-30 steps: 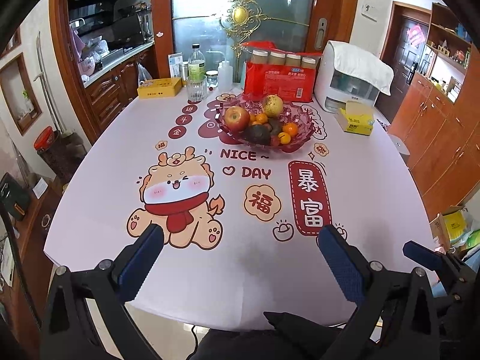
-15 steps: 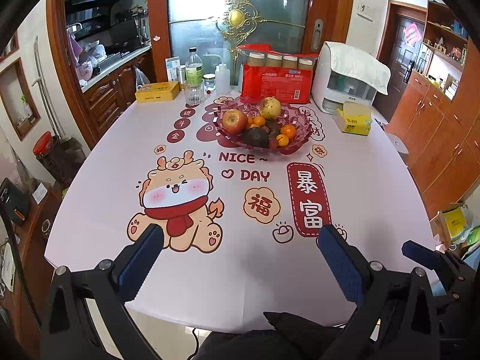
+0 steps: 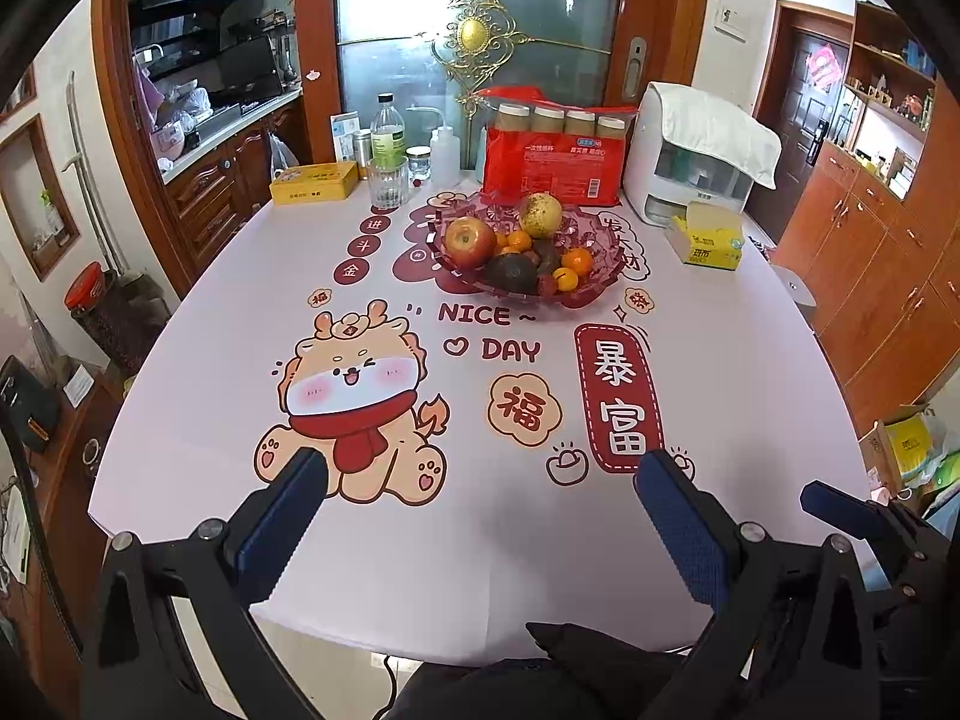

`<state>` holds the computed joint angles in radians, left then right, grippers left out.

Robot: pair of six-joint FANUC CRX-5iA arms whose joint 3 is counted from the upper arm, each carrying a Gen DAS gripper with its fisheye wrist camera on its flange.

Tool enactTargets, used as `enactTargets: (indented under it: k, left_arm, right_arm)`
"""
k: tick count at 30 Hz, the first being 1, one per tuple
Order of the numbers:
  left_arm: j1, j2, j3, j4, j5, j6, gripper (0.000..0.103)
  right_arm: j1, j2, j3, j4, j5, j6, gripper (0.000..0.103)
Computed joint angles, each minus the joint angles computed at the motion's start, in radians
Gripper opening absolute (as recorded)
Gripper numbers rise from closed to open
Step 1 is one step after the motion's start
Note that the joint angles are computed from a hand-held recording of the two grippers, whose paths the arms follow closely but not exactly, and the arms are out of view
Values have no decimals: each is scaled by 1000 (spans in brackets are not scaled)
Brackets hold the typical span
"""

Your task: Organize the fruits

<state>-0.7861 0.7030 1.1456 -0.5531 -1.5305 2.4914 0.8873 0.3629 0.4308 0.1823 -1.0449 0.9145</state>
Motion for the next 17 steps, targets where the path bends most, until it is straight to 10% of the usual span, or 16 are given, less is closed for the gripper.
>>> enactTargets:
  k: [17]
  left_arm:
    - [2, 4, 5, 2, -7, -1, 102]
  right_arm:
    - [-1, 24, 24, -17, -14, 7, 103]
